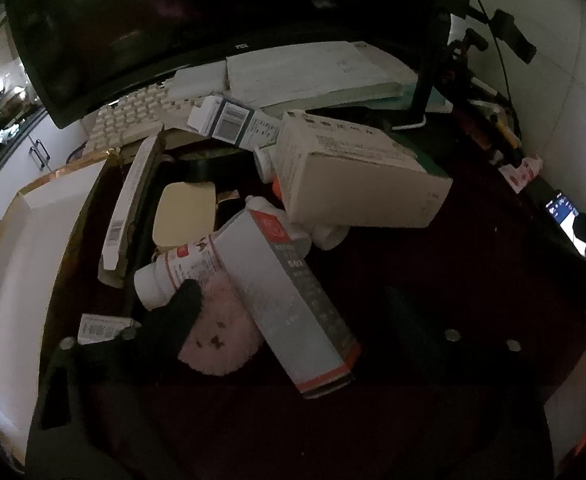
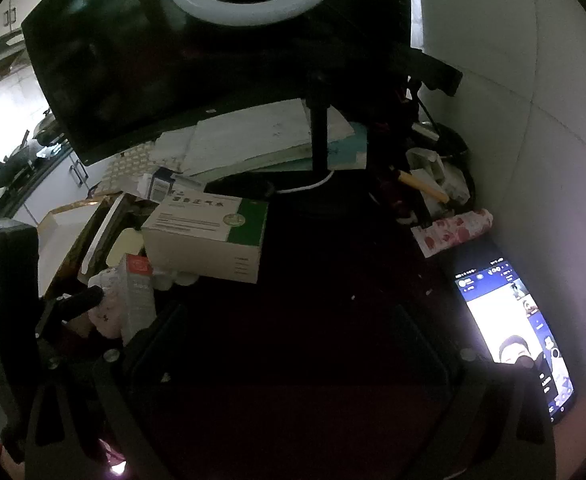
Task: Organize objects
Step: 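Grasp the tall white box with red end using the left tool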
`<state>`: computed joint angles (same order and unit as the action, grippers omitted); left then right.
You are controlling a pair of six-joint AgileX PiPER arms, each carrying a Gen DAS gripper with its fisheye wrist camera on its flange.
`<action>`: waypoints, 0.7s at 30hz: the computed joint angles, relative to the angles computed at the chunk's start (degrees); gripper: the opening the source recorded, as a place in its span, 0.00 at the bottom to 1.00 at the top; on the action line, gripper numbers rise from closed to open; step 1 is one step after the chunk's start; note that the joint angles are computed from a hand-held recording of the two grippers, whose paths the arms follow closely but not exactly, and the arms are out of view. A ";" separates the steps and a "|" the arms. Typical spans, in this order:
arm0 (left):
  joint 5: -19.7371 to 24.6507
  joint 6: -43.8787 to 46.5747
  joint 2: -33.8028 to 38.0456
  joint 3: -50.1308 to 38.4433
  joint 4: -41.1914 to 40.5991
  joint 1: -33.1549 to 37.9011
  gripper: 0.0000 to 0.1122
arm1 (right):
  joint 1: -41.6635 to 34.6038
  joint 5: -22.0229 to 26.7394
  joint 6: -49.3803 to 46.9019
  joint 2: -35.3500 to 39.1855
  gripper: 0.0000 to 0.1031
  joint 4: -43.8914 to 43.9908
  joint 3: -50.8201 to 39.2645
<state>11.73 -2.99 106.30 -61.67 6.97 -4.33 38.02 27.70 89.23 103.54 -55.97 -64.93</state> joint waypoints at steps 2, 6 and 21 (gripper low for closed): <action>0.56 3.53 0.48 -0.94 -3.98 0.36 0.75 | -0.22 -0.20 0.42 0.05 0.99 -0.40 0.24; 1.26 10.46 0.63 -1.64 -11.29 1.06 0.75 | -0.97 -1.41 0.63 0.11 0.98 -0.52 0.71; 2.76 37.23 0.58 -1.47 -36.88 5.24 0.41 | -1.15 -1.48 -0.54 1.56 0.99 -0.87 -0.93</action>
<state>14.49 34.24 106.88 -63.14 -29.91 0.91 36.87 26.22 88.69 105.10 -56.85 -65.86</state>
